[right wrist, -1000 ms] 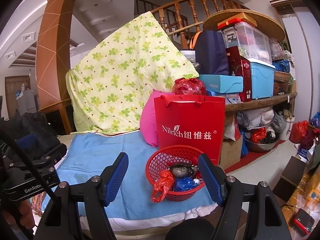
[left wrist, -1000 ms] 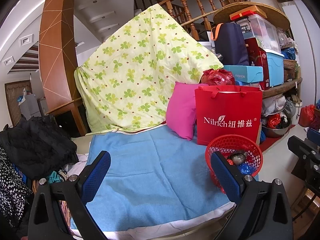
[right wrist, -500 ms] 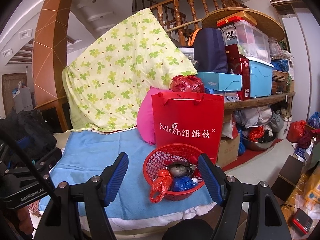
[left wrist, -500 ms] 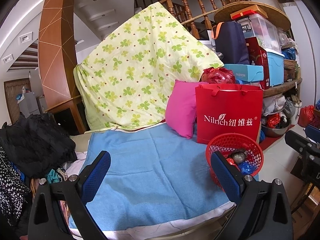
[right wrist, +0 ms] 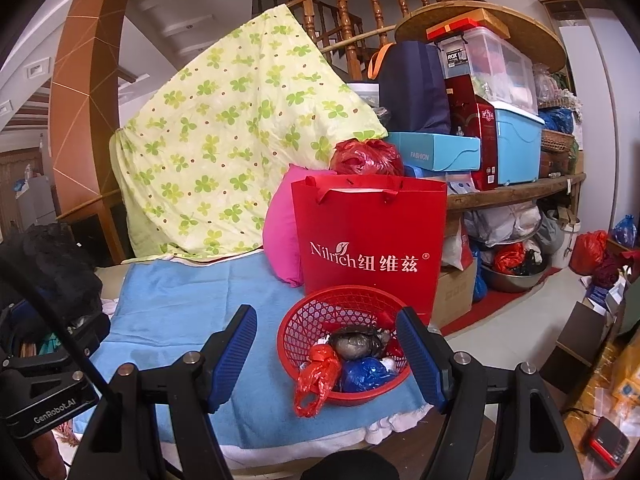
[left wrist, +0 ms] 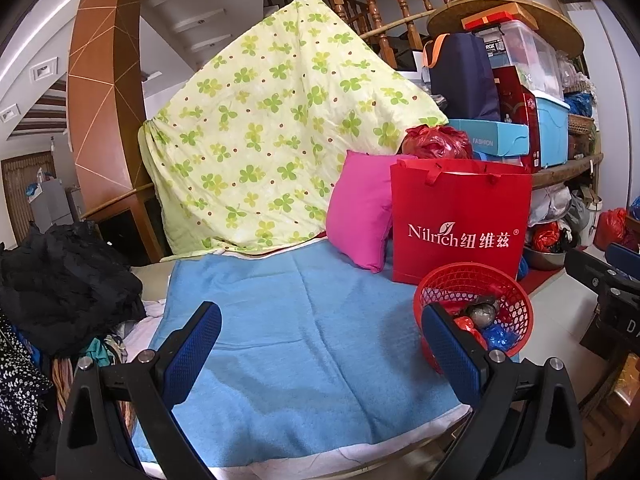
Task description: Collect trash
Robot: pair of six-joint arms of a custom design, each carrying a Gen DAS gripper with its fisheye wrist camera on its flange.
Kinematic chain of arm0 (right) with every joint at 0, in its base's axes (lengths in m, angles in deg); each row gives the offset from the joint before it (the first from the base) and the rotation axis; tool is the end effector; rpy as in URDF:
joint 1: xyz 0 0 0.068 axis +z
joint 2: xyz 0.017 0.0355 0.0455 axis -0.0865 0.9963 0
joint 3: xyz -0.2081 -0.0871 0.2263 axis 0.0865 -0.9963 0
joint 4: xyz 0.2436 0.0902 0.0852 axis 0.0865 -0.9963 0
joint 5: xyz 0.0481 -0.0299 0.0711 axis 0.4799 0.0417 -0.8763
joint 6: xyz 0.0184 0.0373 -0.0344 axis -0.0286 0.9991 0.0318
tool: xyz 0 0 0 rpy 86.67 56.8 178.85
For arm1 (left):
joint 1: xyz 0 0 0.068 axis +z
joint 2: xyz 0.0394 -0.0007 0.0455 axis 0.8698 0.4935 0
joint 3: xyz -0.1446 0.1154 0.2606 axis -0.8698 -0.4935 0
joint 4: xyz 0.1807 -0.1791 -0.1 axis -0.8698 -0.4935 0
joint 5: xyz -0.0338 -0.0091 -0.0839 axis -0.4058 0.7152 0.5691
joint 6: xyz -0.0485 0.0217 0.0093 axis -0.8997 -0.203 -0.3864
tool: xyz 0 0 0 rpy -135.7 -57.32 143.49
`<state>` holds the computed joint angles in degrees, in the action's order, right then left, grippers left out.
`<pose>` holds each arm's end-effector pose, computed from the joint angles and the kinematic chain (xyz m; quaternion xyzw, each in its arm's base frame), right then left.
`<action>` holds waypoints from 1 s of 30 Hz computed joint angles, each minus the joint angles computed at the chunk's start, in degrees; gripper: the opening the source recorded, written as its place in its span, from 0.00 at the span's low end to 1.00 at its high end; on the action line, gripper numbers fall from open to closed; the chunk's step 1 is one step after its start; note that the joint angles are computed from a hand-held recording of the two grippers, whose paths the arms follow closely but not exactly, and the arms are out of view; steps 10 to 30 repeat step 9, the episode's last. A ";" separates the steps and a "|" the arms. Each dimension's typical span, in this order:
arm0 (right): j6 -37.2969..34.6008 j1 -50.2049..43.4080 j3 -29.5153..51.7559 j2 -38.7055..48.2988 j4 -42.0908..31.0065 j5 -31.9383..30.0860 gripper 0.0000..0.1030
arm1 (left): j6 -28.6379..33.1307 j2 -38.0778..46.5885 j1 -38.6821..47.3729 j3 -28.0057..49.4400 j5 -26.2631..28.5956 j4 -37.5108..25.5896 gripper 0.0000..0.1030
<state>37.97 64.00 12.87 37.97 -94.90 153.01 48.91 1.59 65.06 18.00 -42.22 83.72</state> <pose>0.1207 0.2224 0.3070 0.2169 0.8061 -0.0623 0.5470 0.2169 0.0054 0.3074 0.2108 0.8069 -0.0219 0.5513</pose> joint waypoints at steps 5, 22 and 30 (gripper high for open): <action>-5.99 -3.30 0.11 -0.27 4.64 0.09 0.73 | -0.08 4.46 -1.01 1.75 0.38 1.77 0.97; -17.25 -6.76 -0.55 -0.95 14.90 0.25 0.73 | -0.44 9.28 -0.47 3.15 1.70 4.04 0.97; -17.25 -6.76 -0.55 -0.95 14.90 0.25 0.73 | -0.44 9.28 -0.47 3.15 1.70 4.04 0.97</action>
